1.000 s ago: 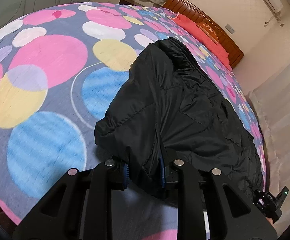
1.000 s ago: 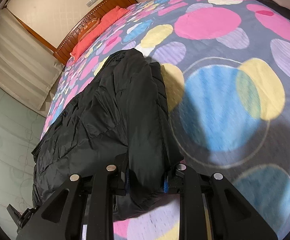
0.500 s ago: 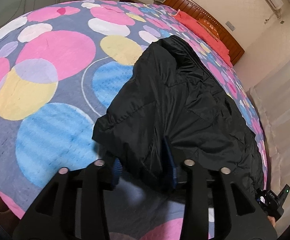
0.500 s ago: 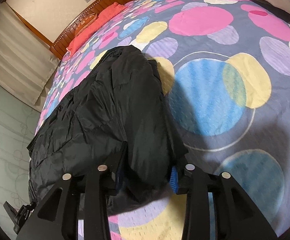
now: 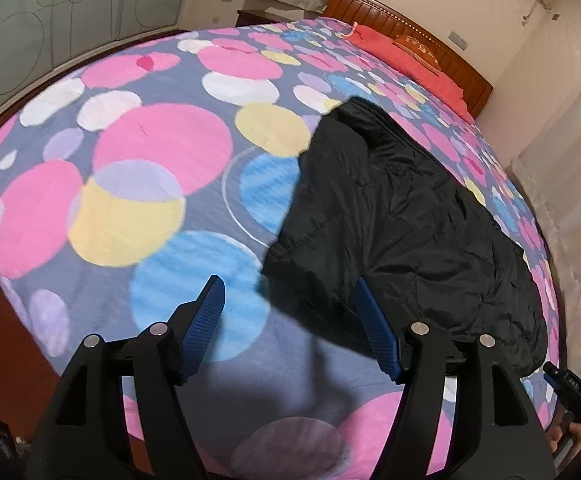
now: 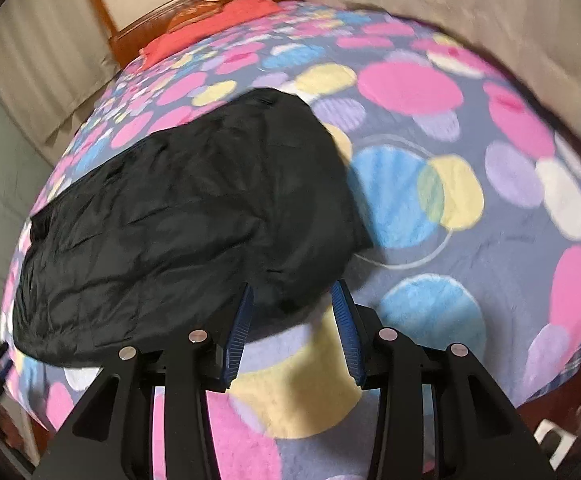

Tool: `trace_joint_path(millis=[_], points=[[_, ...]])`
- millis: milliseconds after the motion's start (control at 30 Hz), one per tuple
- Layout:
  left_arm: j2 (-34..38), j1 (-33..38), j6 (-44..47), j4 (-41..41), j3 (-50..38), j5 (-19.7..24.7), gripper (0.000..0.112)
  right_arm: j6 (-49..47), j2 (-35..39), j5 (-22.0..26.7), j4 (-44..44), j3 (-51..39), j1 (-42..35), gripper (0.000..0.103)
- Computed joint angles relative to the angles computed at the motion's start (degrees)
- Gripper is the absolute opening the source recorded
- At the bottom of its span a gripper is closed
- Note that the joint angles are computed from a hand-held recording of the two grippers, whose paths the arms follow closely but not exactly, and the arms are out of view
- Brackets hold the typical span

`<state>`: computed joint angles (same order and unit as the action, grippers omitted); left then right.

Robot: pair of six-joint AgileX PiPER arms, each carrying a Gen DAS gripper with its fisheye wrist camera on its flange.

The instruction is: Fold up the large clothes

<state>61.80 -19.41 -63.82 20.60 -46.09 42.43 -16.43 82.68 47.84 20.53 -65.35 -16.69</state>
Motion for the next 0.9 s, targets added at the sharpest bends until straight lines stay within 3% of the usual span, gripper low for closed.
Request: trace_joint_path(millis=[233, 433, 533, 733, 900], points=[[2.60, 5.60, 10.74, -3.84, -4.76, 0.23, 0.077, 5.51, 2.11, -3.65, -6.59, -5.27, 12.86, 0.047], [7.79, 12.02, 20.80, -11.76, -8.86, -1.98, 0.078, 17.21, 10.89, -6.23, -21.20, -14.54, 26.07, 0.047], [10.46, 12.39, 20.68, -11.12, -11.10, -2.22, 0.078, 23.92, 14.82, -6.91, -28.57, -18.10, 30.33, 0.047], [16.39, 13.79, 23.29, -13.39, -15.31, -3.40, 0.078, 33.65, 22.44, -5.29, -39.14, -22.99, 34.50, 0.047], [22.00, 14.42, 28.21, -17.45, -20.21, -3.97, 0.078, 37.35, 25.30, -5.97, -41.60, -22.52, 35.13, 0.047]])
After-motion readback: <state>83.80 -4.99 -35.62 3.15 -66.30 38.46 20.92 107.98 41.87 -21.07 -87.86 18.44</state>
